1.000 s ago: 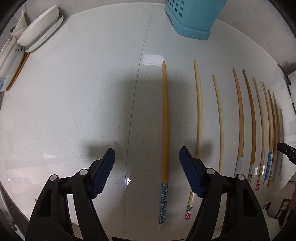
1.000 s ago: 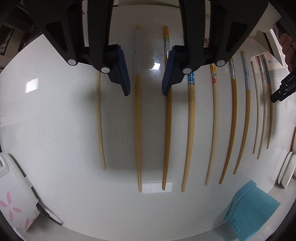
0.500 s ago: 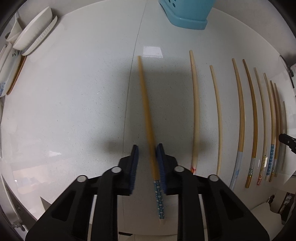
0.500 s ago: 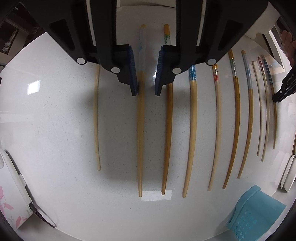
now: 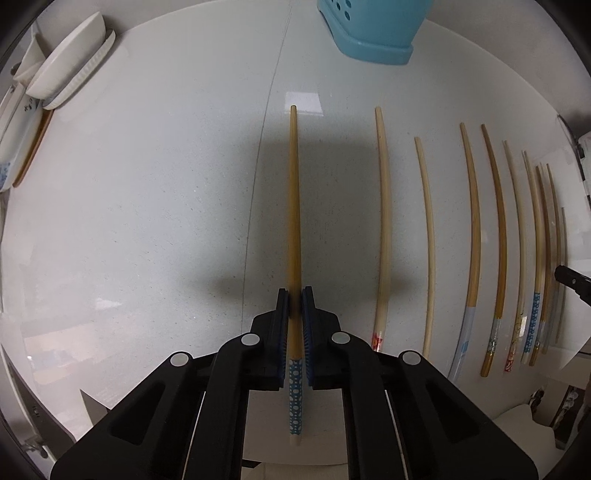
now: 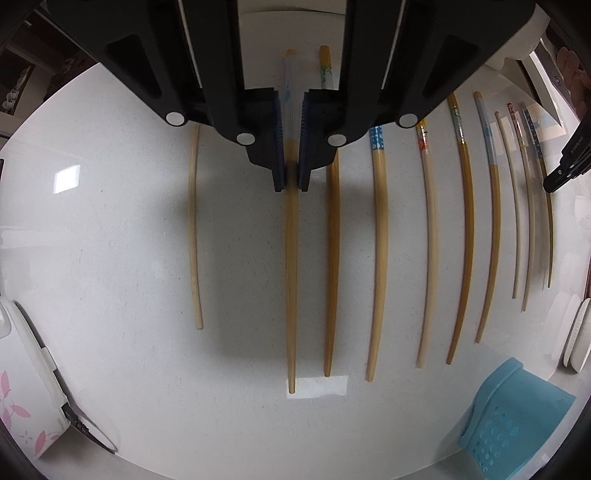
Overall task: Organize utensils
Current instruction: 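Lift the chopsticks and carry them over the blue utensil holder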
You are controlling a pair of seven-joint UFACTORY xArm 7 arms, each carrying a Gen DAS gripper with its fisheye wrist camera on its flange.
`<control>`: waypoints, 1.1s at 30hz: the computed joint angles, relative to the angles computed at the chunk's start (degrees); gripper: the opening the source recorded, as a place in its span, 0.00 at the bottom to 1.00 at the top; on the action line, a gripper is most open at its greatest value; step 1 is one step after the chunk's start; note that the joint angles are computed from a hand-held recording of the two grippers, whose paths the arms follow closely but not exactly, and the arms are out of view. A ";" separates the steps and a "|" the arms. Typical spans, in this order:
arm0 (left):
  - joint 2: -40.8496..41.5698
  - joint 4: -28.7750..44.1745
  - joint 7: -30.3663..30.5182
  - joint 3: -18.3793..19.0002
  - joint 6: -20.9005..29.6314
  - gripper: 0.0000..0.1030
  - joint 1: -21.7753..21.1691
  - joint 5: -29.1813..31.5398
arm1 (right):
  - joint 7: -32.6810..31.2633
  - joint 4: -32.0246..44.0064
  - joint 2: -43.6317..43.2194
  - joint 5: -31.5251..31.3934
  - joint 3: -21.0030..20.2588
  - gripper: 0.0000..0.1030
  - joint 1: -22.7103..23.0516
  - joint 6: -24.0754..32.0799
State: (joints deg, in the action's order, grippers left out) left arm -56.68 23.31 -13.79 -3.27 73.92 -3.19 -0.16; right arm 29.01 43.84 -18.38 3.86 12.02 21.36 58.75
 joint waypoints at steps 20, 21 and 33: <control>-7.38 6.39 -0.20 1.14 -4.14 0.06 1.68 -0.64 | 0.41 5.01 -2.99 -3.28 0.74 0.06 -0.75 -7.80; -7.19 6.73 -0.18 1.13 -4.62 0.06 1.69 -0.72 | 0.58 5.34 -2.85 -3.44 0.93 0.06 -0.78 -8.25; -1.56 11.72 0.60 0.86 -13.28 0.06 1.50 -0.70 | -0.64 8.19 -3.55 -4.56 1.55 0.06 -0.58 -12.92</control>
State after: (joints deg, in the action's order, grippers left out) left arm -58.24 35.03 -13.19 -2.41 60.63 -1.69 -0.86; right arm 28.37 52.03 -21.93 -0.70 13.57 20.78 45.83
